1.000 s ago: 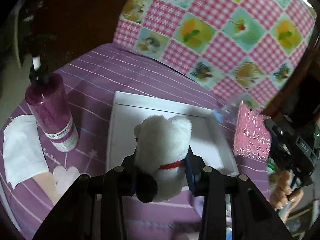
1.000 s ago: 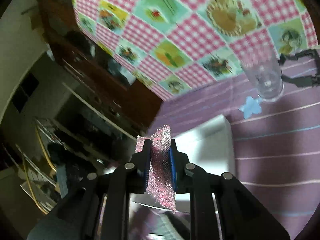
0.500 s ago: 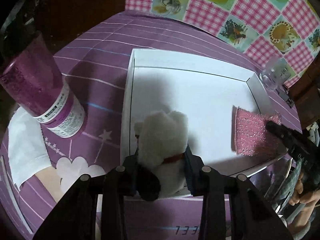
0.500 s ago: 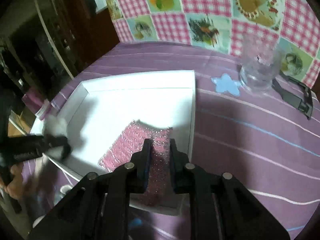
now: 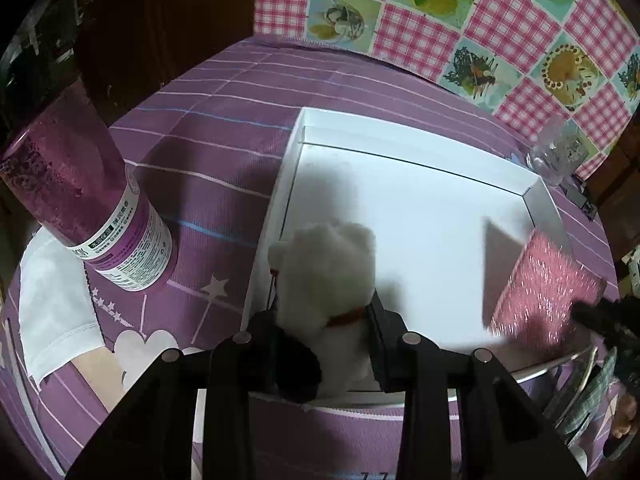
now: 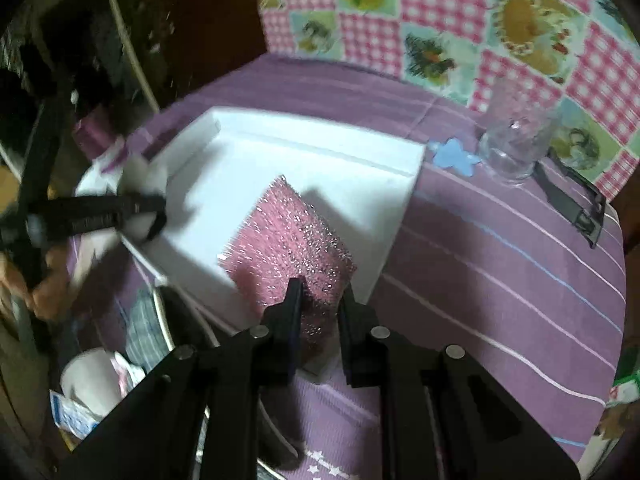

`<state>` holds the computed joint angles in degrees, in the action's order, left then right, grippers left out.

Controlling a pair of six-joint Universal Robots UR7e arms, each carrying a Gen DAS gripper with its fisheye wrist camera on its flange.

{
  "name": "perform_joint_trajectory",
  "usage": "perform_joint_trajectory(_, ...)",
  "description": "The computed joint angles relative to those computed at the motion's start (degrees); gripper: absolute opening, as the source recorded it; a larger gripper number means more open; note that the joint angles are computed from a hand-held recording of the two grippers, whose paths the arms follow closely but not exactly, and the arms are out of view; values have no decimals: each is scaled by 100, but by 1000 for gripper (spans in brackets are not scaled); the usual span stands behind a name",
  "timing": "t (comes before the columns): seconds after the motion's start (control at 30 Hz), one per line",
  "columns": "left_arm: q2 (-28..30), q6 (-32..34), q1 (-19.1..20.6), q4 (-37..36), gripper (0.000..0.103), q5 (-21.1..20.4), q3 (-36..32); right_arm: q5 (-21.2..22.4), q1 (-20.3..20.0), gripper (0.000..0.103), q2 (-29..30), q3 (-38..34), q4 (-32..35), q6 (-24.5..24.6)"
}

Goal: Organize soft objects
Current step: 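Lower the plush toy and pink pad into the white box and open both grippers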

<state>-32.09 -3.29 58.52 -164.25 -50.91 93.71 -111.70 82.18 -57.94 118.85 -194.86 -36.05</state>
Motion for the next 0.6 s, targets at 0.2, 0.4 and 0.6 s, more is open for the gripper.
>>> perform_joint_trajectory(0.2,67,298,-43,-255,41,-7,59,-216,181,20,311,-164,-176,-174)
perform_joint_trajectory(0.4,-50,451,-89,-903,70,-306,276,-585,288,29,383,-304,-302,3)
perform_joint_trajectory(0.6,-130,853,-241,-1828,79,-471,548,-8,130,58,193,-46,-1418,340)
